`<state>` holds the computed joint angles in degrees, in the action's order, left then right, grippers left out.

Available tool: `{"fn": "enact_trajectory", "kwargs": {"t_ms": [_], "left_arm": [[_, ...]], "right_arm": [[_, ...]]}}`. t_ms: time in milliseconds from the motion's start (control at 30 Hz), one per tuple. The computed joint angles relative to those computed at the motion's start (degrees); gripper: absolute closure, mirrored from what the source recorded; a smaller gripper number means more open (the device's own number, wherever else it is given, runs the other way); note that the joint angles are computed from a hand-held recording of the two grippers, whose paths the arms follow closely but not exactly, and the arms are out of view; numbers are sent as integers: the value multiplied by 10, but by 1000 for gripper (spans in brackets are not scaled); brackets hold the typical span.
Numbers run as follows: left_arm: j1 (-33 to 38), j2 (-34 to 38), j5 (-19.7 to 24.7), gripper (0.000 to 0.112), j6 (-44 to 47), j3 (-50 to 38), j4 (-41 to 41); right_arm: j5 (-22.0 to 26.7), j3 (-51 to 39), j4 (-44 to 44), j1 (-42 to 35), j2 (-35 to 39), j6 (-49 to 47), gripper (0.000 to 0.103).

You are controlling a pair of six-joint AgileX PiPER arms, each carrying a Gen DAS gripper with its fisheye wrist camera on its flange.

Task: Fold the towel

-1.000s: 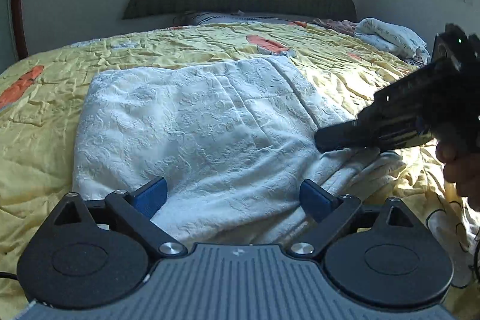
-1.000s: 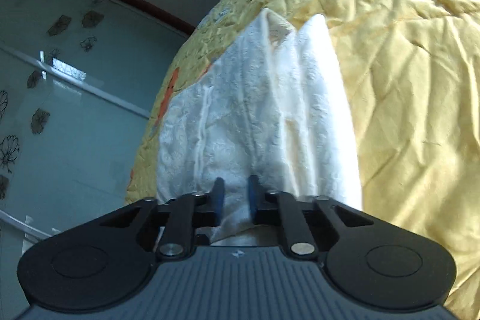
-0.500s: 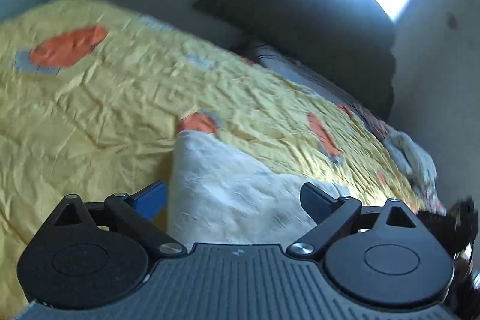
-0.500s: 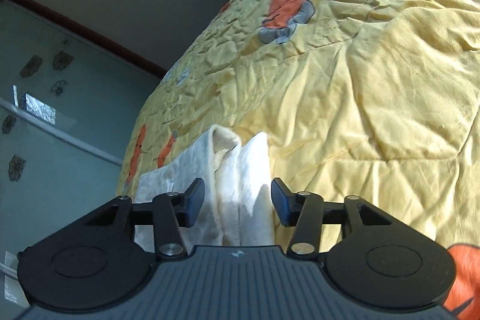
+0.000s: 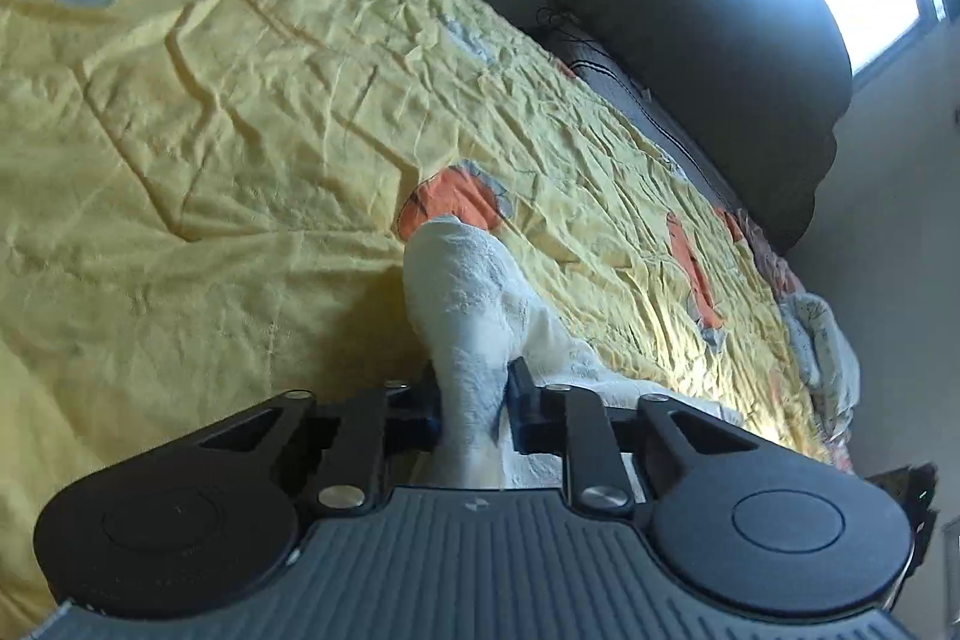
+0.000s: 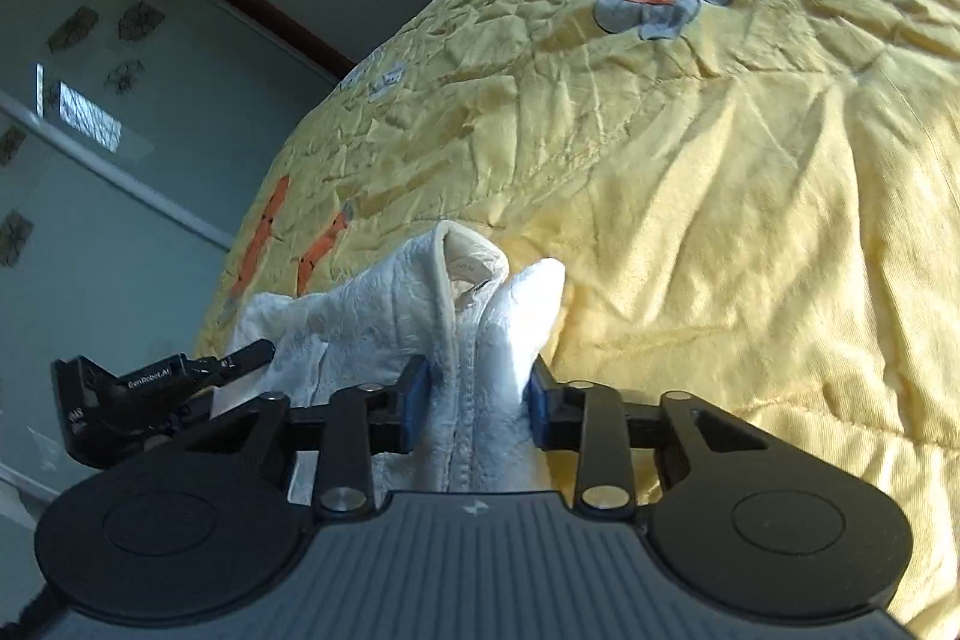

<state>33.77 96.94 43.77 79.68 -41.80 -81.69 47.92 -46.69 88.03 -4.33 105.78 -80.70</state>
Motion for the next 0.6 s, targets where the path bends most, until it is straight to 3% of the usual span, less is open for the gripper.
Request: {"fn": "enact_trajectory", "kwargs": {"t_ms": [67, 133, 200, 300, 333, 400, 433, 500, 600], "left_arm": [[3, -70, -14, 96, 73, 47, -33], [-9, -118, -39, 97, 152, 79, -67], [-45, -115, -91, 97, 161, 82, -73], [-93, -85, -162, 95, 237, 90, -148], [-91, -86, -162, 85, 243, 95, -159], [-87, -104, -169, 68, 213, 99, -140], [-79, -125, -171, 66, 209, 110, -127], [-67, -191, -178, 62, 255, 148, -143], [-24, -313, -114, 51, 379, 241, -167]], "right_arm": [[-7, 10, 18, 14, -30, -42, 88], [-44, 1, 7, 35, -31, -46, 88], [-68, -16, -9, 45, 0, -19, 85], [-46, -12, 10, 27, 11, -1, 72], [-49, -5, 7, 23, 2, 13, 68], [-79, 23, 7, 20, -40, 21, 48], [-84, 45, 23, 12, -65, 2, 44], [-40, 90, 31, -23, -107, -30, 43], [4, 126, -15, -36, -144, -28, 43]]}}
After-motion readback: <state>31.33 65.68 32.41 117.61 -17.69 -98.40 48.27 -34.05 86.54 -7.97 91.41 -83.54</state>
